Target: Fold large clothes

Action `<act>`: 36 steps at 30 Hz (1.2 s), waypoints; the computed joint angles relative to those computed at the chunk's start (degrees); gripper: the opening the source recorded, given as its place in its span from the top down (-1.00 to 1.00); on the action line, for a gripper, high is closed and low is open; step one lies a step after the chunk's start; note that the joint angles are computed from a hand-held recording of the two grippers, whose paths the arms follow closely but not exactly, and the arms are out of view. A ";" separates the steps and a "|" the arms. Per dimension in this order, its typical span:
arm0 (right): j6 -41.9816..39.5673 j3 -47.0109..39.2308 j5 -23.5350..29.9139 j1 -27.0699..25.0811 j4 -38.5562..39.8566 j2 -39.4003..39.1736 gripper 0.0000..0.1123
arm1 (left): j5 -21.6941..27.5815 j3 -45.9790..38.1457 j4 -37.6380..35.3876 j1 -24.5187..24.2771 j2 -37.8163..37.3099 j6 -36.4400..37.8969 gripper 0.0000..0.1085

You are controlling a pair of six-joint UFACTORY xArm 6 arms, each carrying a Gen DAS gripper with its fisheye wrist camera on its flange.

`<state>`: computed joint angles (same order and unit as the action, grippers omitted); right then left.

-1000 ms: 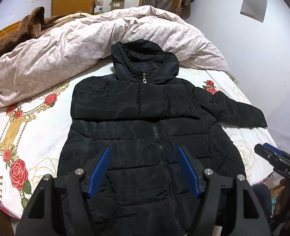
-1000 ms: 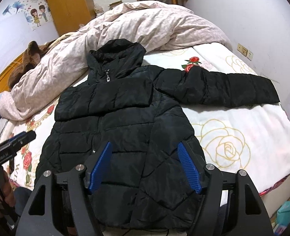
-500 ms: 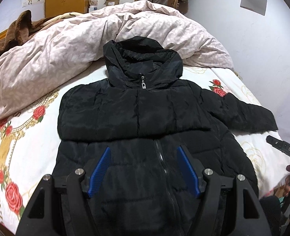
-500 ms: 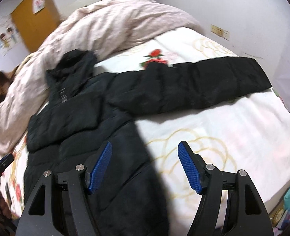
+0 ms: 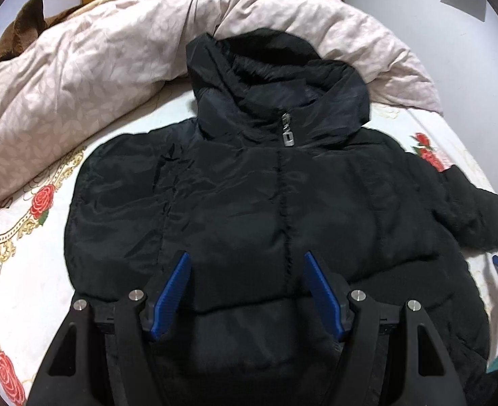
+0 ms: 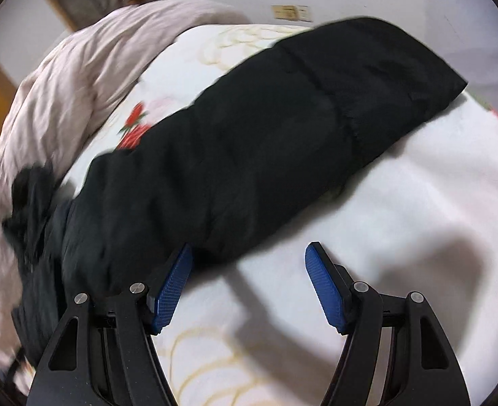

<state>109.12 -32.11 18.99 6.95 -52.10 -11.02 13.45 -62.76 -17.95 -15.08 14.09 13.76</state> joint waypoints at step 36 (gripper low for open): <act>-23.37 -43.08 7.42 22.51 4.92 22.90 0.73 | 1.35 11.36 -14.95 6.55 -15.55 11.87 -0.31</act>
<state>85.75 -75.19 26.41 29.46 -47.19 11.88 14.80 -51.40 -32.90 -8.53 -1.46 25.63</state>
